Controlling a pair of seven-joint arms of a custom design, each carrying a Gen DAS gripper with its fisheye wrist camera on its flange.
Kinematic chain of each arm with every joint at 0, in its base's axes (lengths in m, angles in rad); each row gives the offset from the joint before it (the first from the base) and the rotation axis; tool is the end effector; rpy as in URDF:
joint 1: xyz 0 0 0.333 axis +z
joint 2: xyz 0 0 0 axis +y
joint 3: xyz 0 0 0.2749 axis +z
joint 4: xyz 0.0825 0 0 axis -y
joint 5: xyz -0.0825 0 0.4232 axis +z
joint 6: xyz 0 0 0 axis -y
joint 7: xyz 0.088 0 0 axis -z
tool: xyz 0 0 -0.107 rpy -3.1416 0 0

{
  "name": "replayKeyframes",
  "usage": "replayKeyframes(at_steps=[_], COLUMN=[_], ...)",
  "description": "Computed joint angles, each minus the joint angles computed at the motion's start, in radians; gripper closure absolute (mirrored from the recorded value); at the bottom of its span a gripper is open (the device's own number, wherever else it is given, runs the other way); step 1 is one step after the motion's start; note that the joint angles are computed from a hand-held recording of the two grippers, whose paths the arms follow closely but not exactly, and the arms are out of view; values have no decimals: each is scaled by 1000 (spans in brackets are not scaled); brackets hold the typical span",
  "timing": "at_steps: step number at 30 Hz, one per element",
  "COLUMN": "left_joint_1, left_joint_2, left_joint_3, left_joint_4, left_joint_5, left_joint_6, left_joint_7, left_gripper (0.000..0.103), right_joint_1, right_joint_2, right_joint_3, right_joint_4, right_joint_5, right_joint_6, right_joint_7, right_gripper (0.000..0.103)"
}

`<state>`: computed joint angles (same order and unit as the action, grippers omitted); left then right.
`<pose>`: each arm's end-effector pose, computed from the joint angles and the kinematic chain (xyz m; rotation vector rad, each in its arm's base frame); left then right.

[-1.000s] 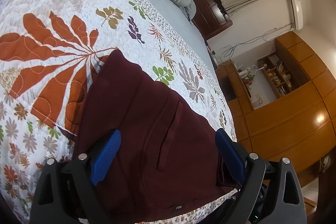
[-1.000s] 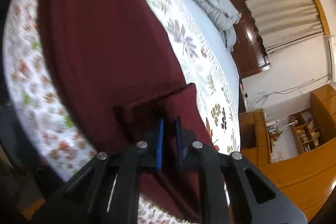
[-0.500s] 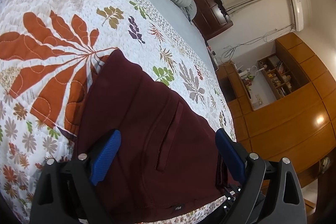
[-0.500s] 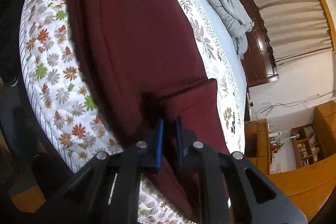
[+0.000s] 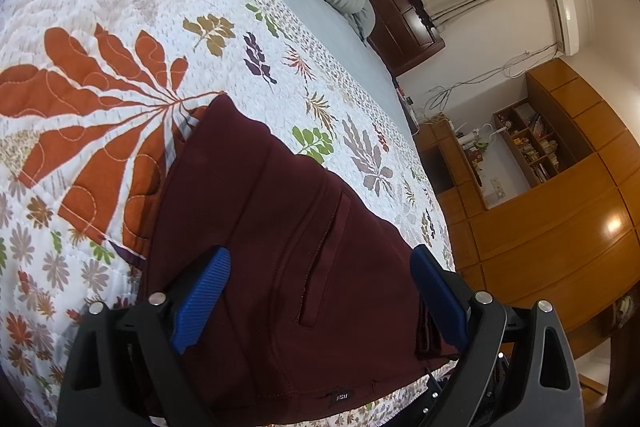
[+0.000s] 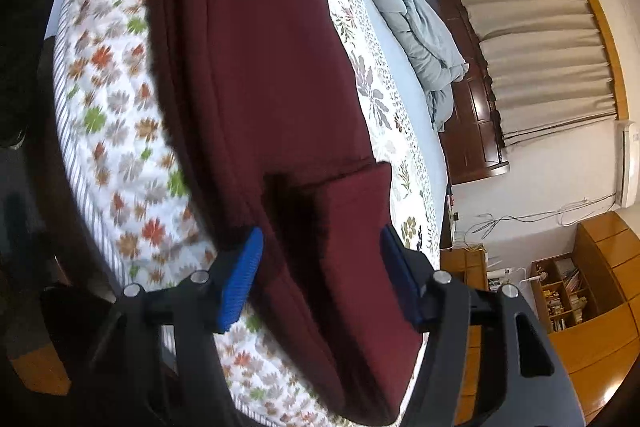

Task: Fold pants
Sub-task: 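Lay the leg ends down on the trousers and open the right gripper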

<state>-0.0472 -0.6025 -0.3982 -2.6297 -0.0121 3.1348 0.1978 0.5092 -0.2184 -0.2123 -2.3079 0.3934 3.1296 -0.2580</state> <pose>0.4228 -0.2094 0.5032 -2.4590 0.8952 -1.5687 0.5503 0.1288 0.4927 -2.5190 -0.1804 -1.3917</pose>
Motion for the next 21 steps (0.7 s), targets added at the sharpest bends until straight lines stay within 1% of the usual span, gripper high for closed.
replayKeyframes(at_steps=[1, 2, 3, 6, 7, 8, 9, 10, 11, 13, 15, 16, 18, 19, 21], left_joint_1=[-2, -2, -2, -3, -4, -5, -7, -9, -11, -15, -15, -12, -9, -8, -7], left_joint_2=[1, 0, 0, 2, 2, 2, 2, 2, 3, 3, 0, 0, -2, -3, -2], left_joint_3=[3, 2, 2, 3, 4, 6, 8, 9, 12, 16, 15, 13, 9, 7, 7], left_joint_4=[1, 2, 3, 3, 2, 1, 1, 0, -1, -4, -8, -7, -6, -6, -6], left_joint_5=[1, 1, 2, 2, 1, 1, 1, 0, -1, -4, -7, -8, -8, -8, -8], left_joint_6=[-1, -4, -6, -2, -2, 0, 1, 3, 4, 9, 11, 9, 5, 4, 5], left_joint_7=[2, 2, 1, 0, 0, 1, 2, 4, 6, 10, 10, 10, 10, 9, 9], left_gripper=[11, 11, 11, 11, 11, 11, 11, 11, 11, 11, 11, 11, 11, 11, 11], right_joint_1=[3, -7, -19, -75, -97, -155, -180, -189, -177, -147, -161, -170, -140, -132, -148], right_joint_2=[8, 22, 30, 55, 65, 73, 72, 69, 63, 34, 21, 18, 19, 22, 29], right_joint_3=[0, 14, 27, 80, 101, 148, 167, 174, 165, 137, 143, 147, 119, 114, 131], right_joint_4=[6, 13, 20, 36, 39, 50, 58, 57, 52, 42, 34, 24, 10, 8, 18], right_joint_5=[2, -6, -17, -72, -98, -168, -203, -216, -199, -151, -169, -186, -160, -154, -166], right_joint_6=[4, 18, 19, 17, 20, -11, -46, -57, -55, -72, -84, -81, -62, -52, -69], right_joint_7=[-1, 13, 32, 106, 133, 211, 255, 277, 263, 227, 235, 240, 188, 177, 213], right_gripper=[46, 48, 48, 48, 56, 72, 79, 81, 84, 84, 84, 84, 84, 83, 77])
